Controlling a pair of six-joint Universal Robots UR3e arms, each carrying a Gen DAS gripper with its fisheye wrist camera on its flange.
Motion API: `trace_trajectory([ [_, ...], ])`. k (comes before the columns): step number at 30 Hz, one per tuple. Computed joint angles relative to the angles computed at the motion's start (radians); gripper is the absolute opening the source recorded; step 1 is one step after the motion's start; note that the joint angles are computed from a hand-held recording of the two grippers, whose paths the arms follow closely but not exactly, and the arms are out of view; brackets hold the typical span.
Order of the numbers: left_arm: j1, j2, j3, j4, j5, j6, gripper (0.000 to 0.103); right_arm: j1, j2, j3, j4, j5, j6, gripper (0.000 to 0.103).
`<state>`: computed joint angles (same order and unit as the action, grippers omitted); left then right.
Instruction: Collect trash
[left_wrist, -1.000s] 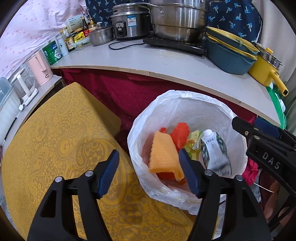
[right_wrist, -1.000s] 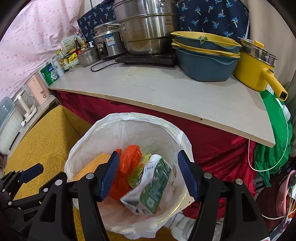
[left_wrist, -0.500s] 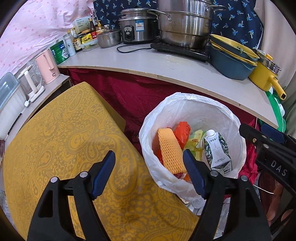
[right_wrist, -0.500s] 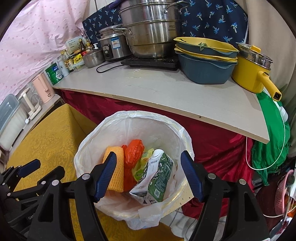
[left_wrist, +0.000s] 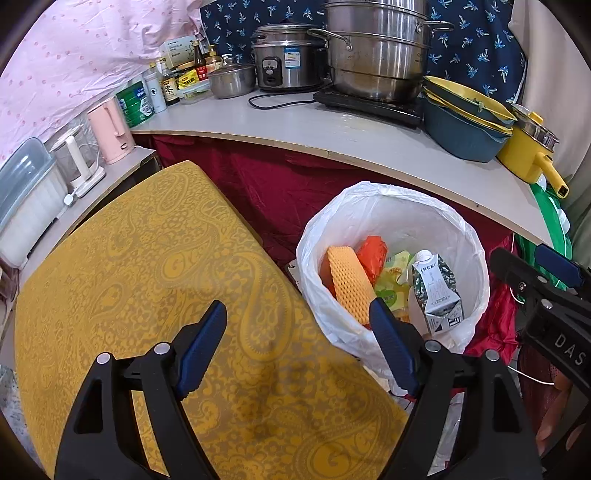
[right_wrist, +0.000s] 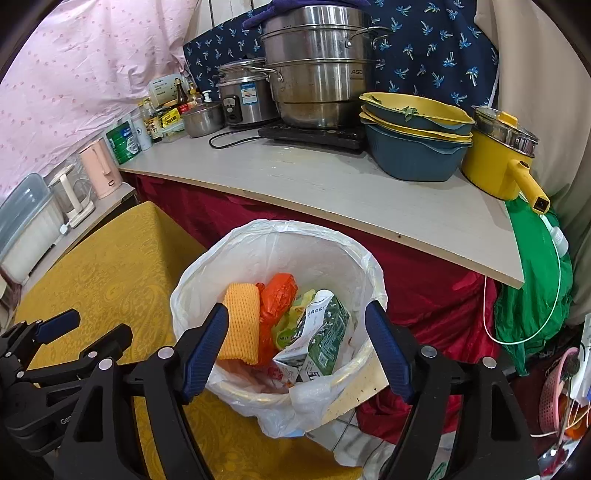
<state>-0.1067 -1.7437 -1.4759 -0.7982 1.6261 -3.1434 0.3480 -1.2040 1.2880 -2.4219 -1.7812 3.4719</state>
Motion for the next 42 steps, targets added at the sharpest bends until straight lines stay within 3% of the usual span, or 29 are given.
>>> trace_trajectory([
  [26,0.005,0.226,-0.244,0.074,0.052,-0.022,0.088,0.085,-0.102,0.144,-0.021,-0.039,0.025,0.09],
  [42,0.044,0.36,-0.443,0.152,0.073,-0.061,0.09,0.145,-0.154,0.299,-0.15,-0.061,0.046,0.09],
])
